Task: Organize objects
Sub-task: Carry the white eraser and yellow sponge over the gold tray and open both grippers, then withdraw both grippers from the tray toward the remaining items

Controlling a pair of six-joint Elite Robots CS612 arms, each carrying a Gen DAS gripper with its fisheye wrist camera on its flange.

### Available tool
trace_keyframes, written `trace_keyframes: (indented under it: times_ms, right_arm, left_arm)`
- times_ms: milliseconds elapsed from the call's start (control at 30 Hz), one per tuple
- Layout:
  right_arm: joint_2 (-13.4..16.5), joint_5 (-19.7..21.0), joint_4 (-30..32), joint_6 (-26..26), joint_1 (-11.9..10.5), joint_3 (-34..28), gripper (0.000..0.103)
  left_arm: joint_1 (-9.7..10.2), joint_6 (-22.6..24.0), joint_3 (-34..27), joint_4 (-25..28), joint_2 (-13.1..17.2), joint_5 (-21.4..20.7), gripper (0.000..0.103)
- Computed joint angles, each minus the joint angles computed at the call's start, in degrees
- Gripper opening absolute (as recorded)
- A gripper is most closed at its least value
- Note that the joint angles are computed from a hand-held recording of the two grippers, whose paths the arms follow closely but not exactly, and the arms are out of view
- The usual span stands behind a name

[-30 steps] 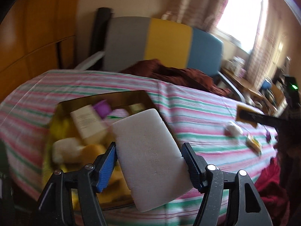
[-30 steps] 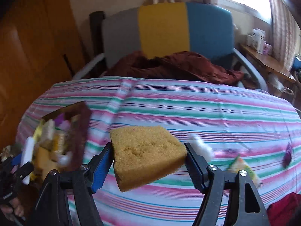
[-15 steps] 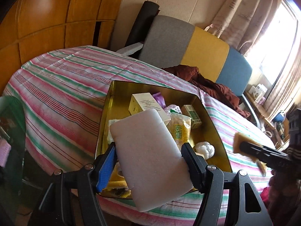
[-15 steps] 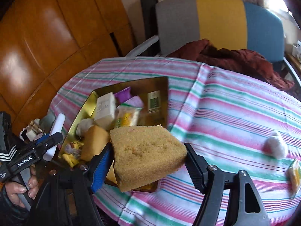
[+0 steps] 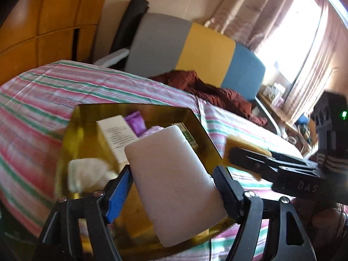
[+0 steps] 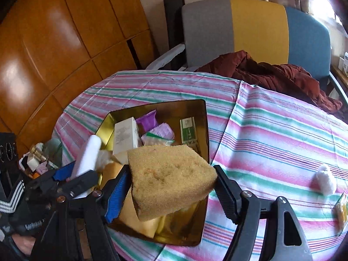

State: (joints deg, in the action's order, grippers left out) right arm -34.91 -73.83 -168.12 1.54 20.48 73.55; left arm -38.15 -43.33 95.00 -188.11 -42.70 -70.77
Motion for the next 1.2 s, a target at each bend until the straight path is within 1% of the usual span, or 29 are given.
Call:
trace_keyframes:
  times_ms: [67,100,167,233,267,400,500,567,600,633,667,700,733,800,833,967,1000,1033,1067,1100,1133,1200]
  right_arm:
    - [1.0,-0.7,1.5,0.5,0.2,-1.7,0.08]
    - [1.3,-0.8,2.3,0.8,0.2,-2.3,0.084]
    - [1.8,-1.0,3.4,1.3,0.2,-2.9,0.085]
    - [2.0,-1.5,4.1,1.1,0.1,-2.8,0.086]
    - [1.9,-1.4,4.1,1.1,0.1,-2.5,0.086]
    - [1.5,-0.4,4.4,1.1,-0.3,-1.2,0.086]
    - [0.9,-0.8,4.0,1.3,-0.3,0.2,0.086]
    - [0.6,-0.8,3.4,1.6,-0.4,1.0,0.086]
    - [0.4,-0.8,3.1,1.7,-0.4,1.5,0.086]
    - [0.2,-1.0,2.7,1.9,-0.4,2.0,0.086]
    - [0.0,-1.1,2.5,1.9,-0.4,2.4,0.086]
    - [-0.2,-1.3,2.3,1.9,-0.4,2.8,0.086]
    - [-0.4,-1.6,2.1,1.9,-0.4,3.2,0.086]
    - [-0.8,-2.3,1.5,1.8,-0.3,4.0,0.086]
    - [-1.0,-2.5,1.3,1.9,-0.3,4.3,0.086]
    - [-1.4,-3.1,0.9,2.4,-0.3,4.9,0.086]
    - [-1.4,-3.3,0.9,2.6,-0.3,5.0,0.086]
    - [-1.5,-3.4,0.9,2.8,-0.3,5.1,0.086]
    - [-1.5,-3.3,0.7,2.9,-0.4,5.3,0.086]
    - [-1.6,-3.3,0.6,2.9,-0.4,5.4,0.086]
    - [-1.6,-3.3,0.6,3.0,-0.4,5.6,0.086]
    - [-1.7,-3.1,0.4,3.2,-0.5,5.9,0.086]
  left_arm:
    - [0.22,-0.6,-1.5,2.6,0.7,-1.1,0.082]
    - [0.19,-0.8,-1.8,3.8,0.9,-1.2,0.083]
    - [-0.15,-1.4,-1.9,5.7,0.9,-0.1,0.084]
    - [-0.46,-1.8,-1.3,6.2,0.8,0.7,0.084]
    - [-0.59,-2.3,-0.9,6.2,0.6,1.3,0.086]
    - [-0.93,-4.7,1.5,4.5,-0.3,3.3,0.087]
    - [-1.39,-5.5,3.2,2.9,-0.9,4.0,0.081]
    - [-1.69,-4.5,3.5,2.8,-1.0,4.7,0.078]
    - [-1.9,-3.8,3.3,3.7,-0.9,5.2,0.074]
    - [-1.85,-3.4,2.9,4.5,-0.7,5.0,0.072]
    - [-1.78,-3.0,2.5,5.4,-0.6,4.4,0.066]
    - [-1.74,-2.3,2.0,5.9,-0.4,4.0,0.063]
    - [-1.8,-1.5,1.4,6.4,-0.1,4.4,0.063]
    - [-1.87,-0.8,-0.1,9.5,0.4,5.8,0.061]
    - [-1.7,-0.7,-0.9,10.5,0.7,5.7,0.061]
    - [-1.32,-1.0,-3.0,12.7,1.6,7.7,0.061]
    - [-1.2,-1.2,-3.4,13.1,1.7,7.7,0.061]
    - [-1.02,-1.6,-3.5,13.0,1.6,6.9,0.061]
    - [-0.92,-1.8,-3.3,12.3,1.5,5.9,0.063]
    - [-0.89,-1.8,-3.1,11.5,1.4,5.2,0.067]
    - [-0.99,-1.8,-2.7,10.9,1.2,4.9,0.07]
    - [-1.46,-2.0,-1.8,10.2,0.7,5.9,0.073]
